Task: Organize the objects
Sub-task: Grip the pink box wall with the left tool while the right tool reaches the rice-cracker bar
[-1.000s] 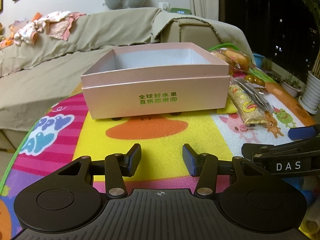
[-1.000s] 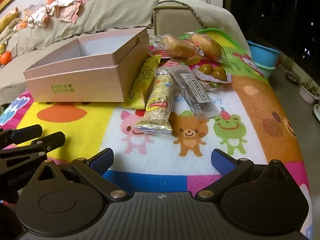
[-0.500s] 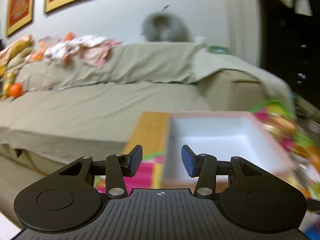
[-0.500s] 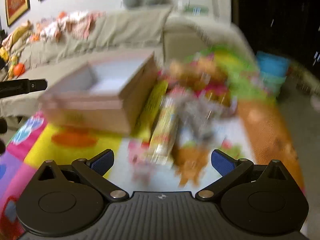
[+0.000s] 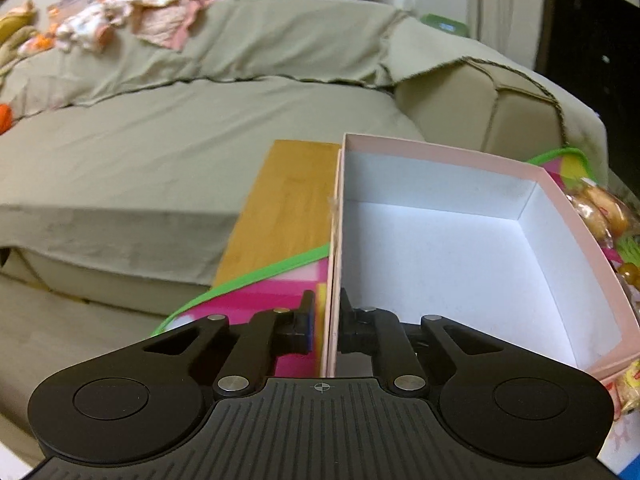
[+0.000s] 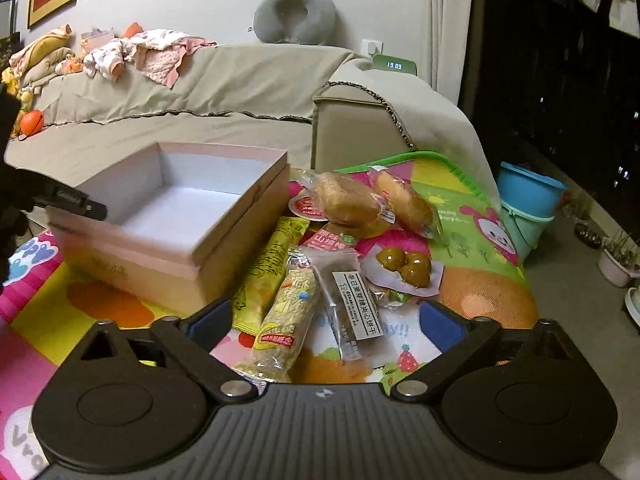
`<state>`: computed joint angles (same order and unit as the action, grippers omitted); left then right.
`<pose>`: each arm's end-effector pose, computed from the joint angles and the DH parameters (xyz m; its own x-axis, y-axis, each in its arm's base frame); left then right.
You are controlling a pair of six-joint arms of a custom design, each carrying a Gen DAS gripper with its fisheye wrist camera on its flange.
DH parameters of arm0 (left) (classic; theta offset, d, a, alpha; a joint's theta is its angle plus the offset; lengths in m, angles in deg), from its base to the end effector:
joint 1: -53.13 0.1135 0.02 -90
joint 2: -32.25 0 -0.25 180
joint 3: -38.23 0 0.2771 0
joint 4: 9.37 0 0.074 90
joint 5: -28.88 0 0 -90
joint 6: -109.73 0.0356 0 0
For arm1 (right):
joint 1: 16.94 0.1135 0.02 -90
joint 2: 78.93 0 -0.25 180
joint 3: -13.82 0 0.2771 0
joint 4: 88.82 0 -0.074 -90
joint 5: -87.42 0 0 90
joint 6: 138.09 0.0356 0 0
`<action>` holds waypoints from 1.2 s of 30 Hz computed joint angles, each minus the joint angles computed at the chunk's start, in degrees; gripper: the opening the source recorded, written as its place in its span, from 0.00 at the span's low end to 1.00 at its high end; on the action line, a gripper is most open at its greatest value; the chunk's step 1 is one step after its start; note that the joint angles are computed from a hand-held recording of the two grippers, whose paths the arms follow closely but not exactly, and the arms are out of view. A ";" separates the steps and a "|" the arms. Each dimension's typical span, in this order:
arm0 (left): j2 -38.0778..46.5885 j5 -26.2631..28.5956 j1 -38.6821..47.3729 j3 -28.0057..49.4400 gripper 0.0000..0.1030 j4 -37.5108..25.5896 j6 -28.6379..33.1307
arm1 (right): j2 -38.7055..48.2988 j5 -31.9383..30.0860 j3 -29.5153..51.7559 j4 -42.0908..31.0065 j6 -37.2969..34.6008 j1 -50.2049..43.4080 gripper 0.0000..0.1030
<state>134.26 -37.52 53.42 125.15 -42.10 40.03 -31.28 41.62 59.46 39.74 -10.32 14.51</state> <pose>0.4112 -0.0122 0.2069 -0.6034 0.3149 -0.7327 0.5049 0.8620 -0.0453 0.1731 0.0768 0.2086 -0.5539 0.1760 -0.8138 0.4041 0.9114 -0.0780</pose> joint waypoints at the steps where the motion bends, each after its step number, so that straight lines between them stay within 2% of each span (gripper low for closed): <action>1: -0.53 -0.11 0.57 -0.72 0.11 0.30 -0.59 | 0.16 -0.19 0.04 0.27 -0.53 -0.24 0.87; 3: -1.00 0.03 1.26 -0.84 0.10 -0.30 -1.42 | 0.89 -0.99 0.16 1.56 -1.43 -0.74 0.81; 5: -1.71 0.43 1.56 -1.31 0.10 -0.80 -0.72 | 1.71 -3.90 0.09 4.23 -3.23 -2.62 0.64; 8: -1.98 0.52 1.63 -1.39 0.10 -0.77 0.23 | 4.38 -12.35 1.16 9.20 -5.97 -7.74 0.47; 13: -0.52 1.58 1.64 0.66 0.10 -1.97 -0.20 | 14.05 -23.70 5.13 17.02 -7.33 -18.23 0.42; 17: -1.14 1.36 1.40 0.04 0.10 -1.83 0.35 | 21.65 -28.77 9.38 19.26 -8.96 -22.81 0.39; 21: -1.26 1.36 1.31 -0.05 0.10 -1.88 -0.05 | 25.32 -28.25 10.92 20.08 -13.88 -23.06 0.35; 24: -1.55 1.81 1.25 -0.29 0.10 -2.22 0.35 | 22.83 -27.92 10.03 17.90 -16.54 -22.12 0.29; 26: -1.81 2.01 0.98 -0.67 0.10 -2.10 0.41 | 20.11 -26.31 9.28 15.27 -17.31 -21.26 0.16; 27: -1.93 2.16 0.77 -0.89 0.10 -2.00 0.31 | 18.06 -26.55 8.69 13.80 -16.88 -21.21 0.16; 28: -2.14 2.30 0.47 -1.20 0.10 -1.85 0.14 | 15.83 -26.81 8.19 12.05 -15.96 -21.24 0.11; 29: -2.27 2.50 0.15 -1.39 0.10 -1.81 -0.08 | 13.46 -26.93 7.51 10.59 -15.27 -21.28 0.03; 36: -2.91 2.94 -0.92 -2.94 0.10 -0.38 -2.07 | 0.74 -26.20 5.96 1.34 -13.06 -20.88 0.02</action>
<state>131.35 -34.58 52.51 122.21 -42.48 37.96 -30.53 15.42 65.42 41.09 -23.38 -6.37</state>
